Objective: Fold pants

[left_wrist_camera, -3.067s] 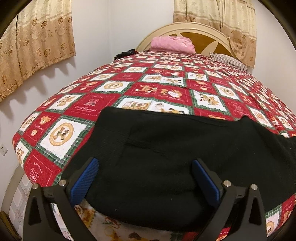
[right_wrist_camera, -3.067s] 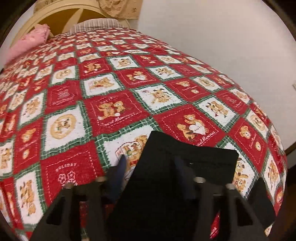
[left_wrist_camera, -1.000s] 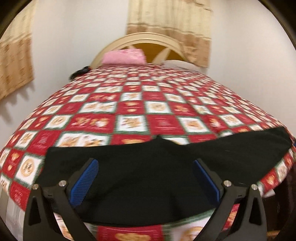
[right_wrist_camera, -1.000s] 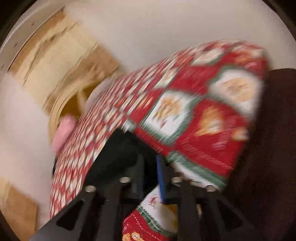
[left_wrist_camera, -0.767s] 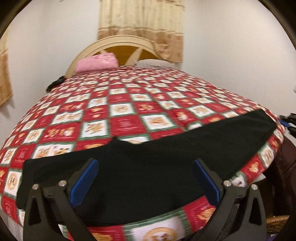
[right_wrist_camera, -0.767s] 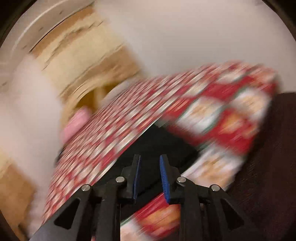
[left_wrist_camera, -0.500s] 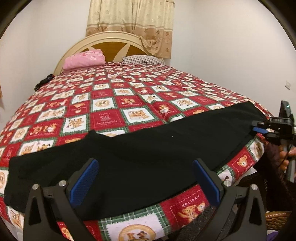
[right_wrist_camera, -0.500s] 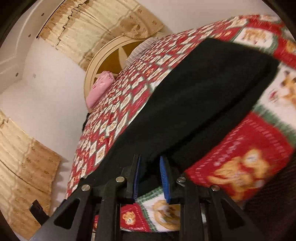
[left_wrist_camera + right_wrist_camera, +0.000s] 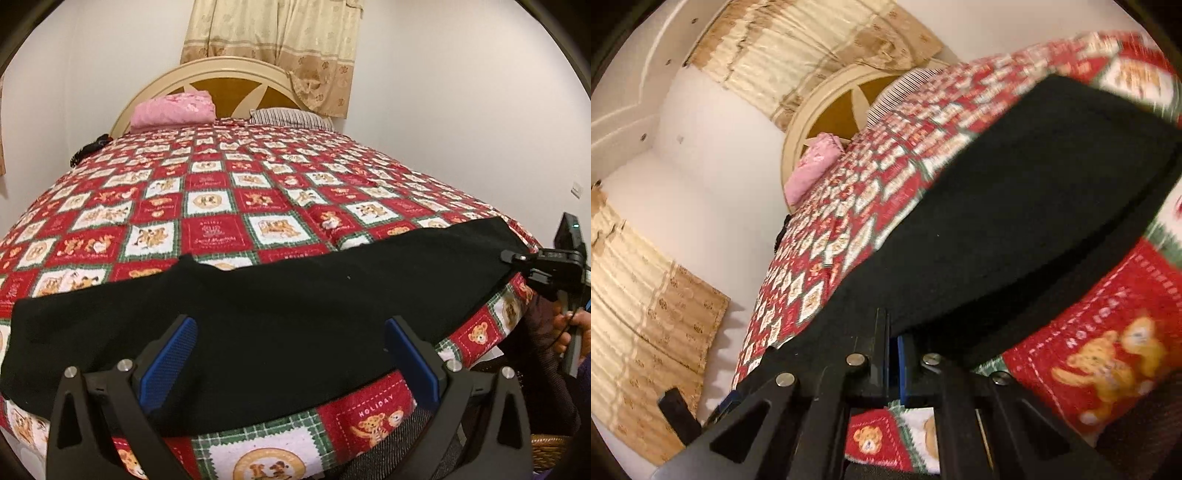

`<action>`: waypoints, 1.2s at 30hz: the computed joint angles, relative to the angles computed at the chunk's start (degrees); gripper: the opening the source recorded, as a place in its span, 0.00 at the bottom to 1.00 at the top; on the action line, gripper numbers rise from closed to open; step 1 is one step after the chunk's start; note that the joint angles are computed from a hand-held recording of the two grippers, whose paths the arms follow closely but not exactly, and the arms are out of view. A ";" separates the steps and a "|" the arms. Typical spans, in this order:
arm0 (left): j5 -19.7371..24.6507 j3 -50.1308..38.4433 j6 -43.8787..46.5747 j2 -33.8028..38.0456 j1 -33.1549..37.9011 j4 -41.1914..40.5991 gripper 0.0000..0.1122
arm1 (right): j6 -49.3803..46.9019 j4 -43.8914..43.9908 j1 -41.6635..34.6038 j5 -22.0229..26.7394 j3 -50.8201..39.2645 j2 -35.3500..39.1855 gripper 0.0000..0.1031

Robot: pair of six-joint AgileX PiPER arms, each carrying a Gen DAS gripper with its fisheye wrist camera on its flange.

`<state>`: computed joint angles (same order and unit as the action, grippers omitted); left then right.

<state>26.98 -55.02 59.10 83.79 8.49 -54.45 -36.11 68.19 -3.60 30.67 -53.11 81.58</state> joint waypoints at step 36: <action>-6.00 -4.05 -20.18 8.92 -9.10 17.37 0.92 | 1.58 -13.89 11.13 0.04 -27.83 26.46 0.01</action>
